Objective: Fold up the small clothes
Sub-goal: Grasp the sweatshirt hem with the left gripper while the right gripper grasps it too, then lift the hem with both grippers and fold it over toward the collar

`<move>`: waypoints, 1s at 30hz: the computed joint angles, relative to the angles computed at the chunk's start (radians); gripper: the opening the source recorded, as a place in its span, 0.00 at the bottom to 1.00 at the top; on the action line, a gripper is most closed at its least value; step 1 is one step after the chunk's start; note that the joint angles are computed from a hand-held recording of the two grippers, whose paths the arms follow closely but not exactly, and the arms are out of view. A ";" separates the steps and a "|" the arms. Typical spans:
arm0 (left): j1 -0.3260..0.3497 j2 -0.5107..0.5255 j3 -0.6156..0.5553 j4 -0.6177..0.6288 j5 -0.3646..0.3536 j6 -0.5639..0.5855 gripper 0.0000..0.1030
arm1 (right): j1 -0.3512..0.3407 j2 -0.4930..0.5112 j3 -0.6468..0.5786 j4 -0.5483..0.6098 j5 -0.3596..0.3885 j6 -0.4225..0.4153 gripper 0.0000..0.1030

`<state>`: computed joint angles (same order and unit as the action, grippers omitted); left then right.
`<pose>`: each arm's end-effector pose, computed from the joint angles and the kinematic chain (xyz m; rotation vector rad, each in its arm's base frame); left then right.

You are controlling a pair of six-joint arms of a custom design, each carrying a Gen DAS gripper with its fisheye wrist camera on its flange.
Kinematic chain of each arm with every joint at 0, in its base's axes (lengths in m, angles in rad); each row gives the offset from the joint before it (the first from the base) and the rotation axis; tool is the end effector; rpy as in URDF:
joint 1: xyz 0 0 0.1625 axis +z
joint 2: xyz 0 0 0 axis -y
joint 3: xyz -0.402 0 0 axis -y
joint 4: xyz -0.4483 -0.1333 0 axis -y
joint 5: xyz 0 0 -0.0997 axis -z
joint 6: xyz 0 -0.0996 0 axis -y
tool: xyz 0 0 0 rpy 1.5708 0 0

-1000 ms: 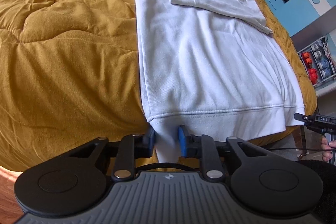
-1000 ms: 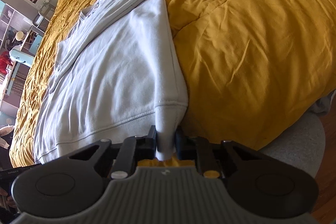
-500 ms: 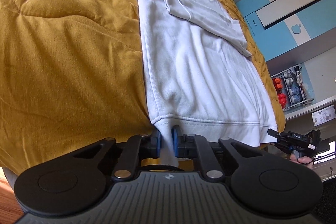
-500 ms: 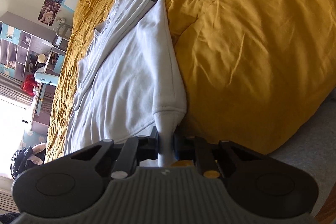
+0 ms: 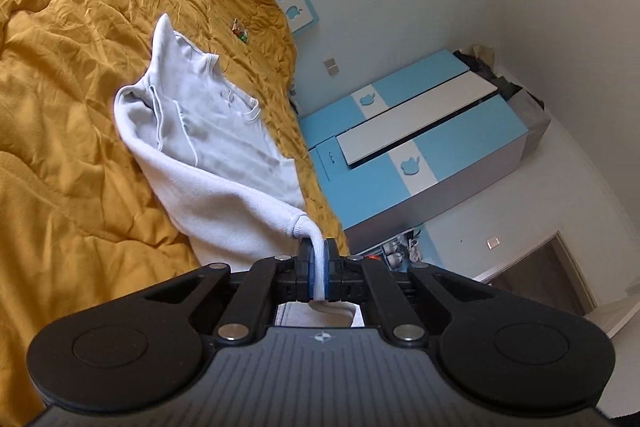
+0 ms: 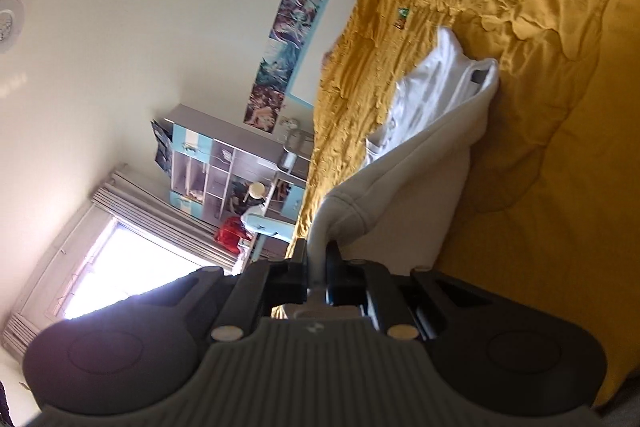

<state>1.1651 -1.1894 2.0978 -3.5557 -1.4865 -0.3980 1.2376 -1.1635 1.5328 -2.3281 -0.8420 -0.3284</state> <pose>-0.0908 -0.5705 0.2228 0.0521 -2.4416 1.3818 -0.0395 -0.7246 0.3387 -0.1790 2.4683 -0.7643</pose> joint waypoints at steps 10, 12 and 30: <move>0.029 -0.070 0.030 0.253 0.147 -0.149 0.07 | 0.091 0.095 -0.113 -0.024 -0.499 0.204 0.12; 0.043 -0.084 0.027 0.314 0.140 -0.181 0.15 | 0.110 0.119 -0.151 0.020 -0.586 0.234 0.28; 0.034 0.006 -0.011 0.107 0.028 -0.056 0.11 | 0.183 0.095 -0.102 -0.024 -0.392 -0.012 0.02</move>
<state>1.1990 -1.1838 2.0868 -3.4486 -1.4586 -0.4537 1.4202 -1.0686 1.4309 -2.3518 -1.2338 -0.3404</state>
